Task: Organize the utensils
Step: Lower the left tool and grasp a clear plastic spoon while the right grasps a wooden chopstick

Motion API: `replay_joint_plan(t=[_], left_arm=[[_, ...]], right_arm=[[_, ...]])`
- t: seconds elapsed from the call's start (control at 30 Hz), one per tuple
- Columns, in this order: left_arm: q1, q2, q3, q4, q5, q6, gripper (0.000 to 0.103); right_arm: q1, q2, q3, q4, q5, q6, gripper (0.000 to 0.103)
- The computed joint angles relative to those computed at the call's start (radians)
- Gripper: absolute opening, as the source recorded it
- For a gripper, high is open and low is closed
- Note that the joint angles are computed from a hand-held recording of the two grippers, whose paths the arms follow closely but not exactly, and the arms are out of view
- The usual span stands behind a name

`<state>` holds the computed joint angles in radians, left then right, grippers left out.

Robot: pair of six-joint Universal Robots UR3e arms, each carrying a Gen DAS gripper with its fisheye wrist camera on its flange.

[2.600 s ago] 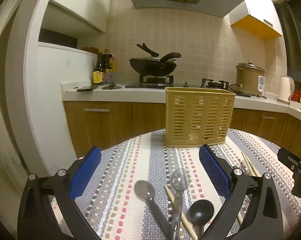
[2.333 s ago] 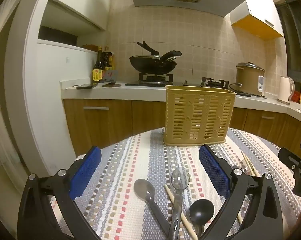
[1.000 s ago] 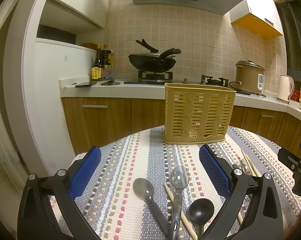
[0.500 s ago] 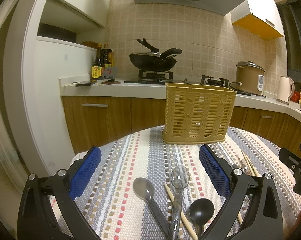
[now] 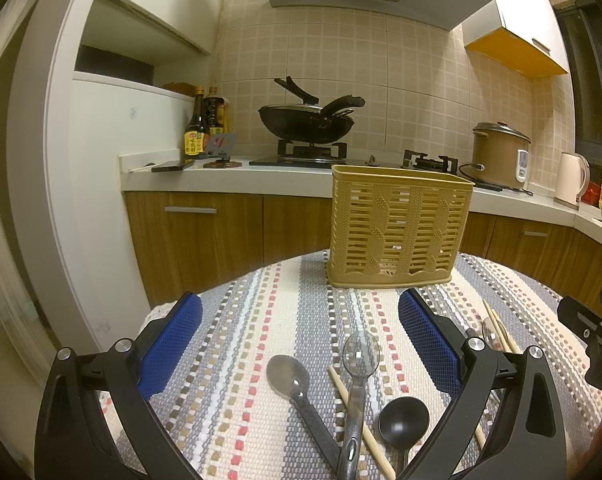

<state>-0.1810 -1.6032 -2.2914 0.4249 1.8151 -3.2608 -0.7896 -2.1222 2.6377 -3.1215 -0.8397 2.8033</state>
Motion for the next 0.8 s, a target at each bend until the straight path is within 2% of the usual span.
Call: replay_joint_plan(t=[0.07, 0.13, 0.2, 0.27, 0.43, 0.5, 0.57, 0.63, 0.73, 0.77, 0.8], left_arm=[[0.029, 0.019, -0.015, -0.012, -0.041, -0.012, 0.095], [0.111, 0.075, -0.042, -0.072, -0.149, -0.017, 0.095], [0.192, 0.129, -0.047, -0.171, -0.244, -0.009, 0.095], [0.307, 0.208, -0.050, -0.314, -0.389, 0.033, 0.094], [0.505, 0.325, 0.009, -0.663, -0.661, 0.171, 0.090], [0.532, 0.317, 0.063, -0.794, -0.729, 0.238, 0.084], [0.513, 0.278, 0.141, -0.916, -0.753, 0.289, 0.077], [0.473, 0.208, 0.243, -1.028, -0.755, 0.327, 0.076], [0.405, 0.098, 0.388, -1.157, -0.731, 0.366, 0.067], [0.386, 0.067, 0.429, -1.188, -0.723, 0.376, 0.061], [0.362, 0.031, 0.477, -1.223, -0.703, 0.378, 0.060]], right_arm=[[0.026, 0.023, -0.008, -0.033, -0.051, 0.027, 0.096], [0.071, 0.058, -0.014, -0.096, -0.131, 0.065, 0.096], [0.117, 0.090, -0.009, -0.173, -0.212, 0.103, 0.096], [0.121, 0.080, 0.005, -0.193, -0.221, 0.099, 0.096], [0.130, 0.070, -0.083, 0.038, -0.190, 0.011, 0.096], [0.113, 0.066, -0.137, 0.167, -0.153, -0.048, 0.096], [0.129, 0.081, -0.179, 0.218, -0.177, -0.057, 0.096], [0.136, 0.103, -0.240, 0.293, -0.184, -0.082, 0.096], [0.152, 0.184, -0.394, 0.473, -0.177, -0.136, 0.095], [0.158, 0.223, -0.464, 0.555, -0.171, -0.163, 0.093], [0.173, 0.265, -0.524, 0.612, -0.179, -0.178, 0.090]])
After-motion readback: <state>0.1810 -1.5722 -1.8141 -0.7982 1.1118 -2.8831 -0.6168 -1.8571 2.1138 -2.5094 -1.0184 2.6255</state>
